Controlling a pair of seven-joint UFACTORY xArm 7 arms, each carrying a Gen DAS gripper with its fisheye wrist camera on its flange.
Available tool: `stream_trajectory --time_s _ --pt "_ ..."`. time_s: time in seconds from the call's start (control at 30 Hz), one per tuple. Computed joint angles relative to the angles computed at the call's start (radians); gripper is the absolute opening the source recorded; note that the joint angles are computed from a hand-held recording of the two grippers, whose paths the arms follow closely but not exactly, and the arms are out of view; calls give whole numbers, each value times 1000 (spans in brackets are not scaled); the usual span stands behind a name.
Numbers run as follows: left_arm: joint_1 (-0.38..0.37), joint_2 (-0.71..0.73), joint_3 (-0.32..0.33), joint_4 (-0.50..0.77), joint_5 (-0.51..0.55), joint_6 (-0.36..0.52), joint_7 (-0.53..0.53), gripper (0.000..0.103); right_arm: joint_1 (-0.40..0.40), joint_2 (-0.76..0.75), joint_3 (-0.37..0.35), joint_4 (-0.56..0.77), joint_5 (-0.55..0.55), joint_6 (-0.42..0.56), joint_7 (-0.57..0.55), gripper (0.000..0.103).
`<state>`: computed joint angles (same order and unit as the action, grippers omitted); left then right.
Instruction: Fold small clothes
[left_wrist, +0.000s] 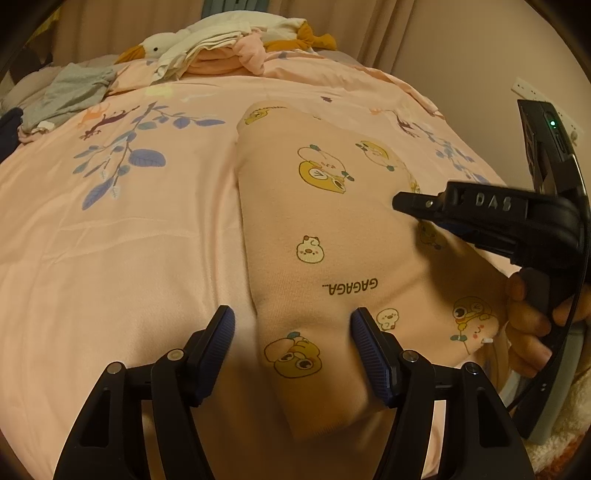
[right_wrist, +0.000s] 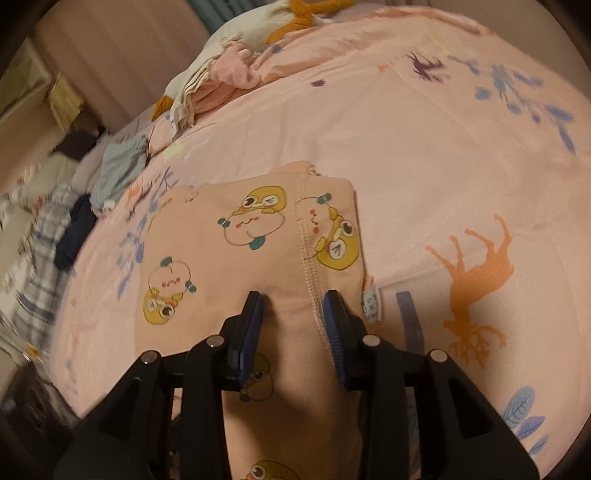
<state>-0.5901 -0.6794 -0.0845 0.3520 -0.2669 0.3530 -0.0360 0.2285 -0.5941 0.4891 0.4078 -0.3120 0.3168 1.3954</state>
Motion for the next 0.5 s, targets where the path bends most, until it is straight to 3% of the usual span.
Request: stream_trajectory --time_s 0.13,0.27,0.5 --pt "0 2 0 1 1 -2 1 67 -22 16 42 43 -52 81 2 37" --pt "-4 2 1 -4 -1 -12 1 67 -3 17 0 27 -52 57 2 38" --pt "-5 2 2 -5 3 -14 0 67 -1 12 13 29 -60 69 18 38"
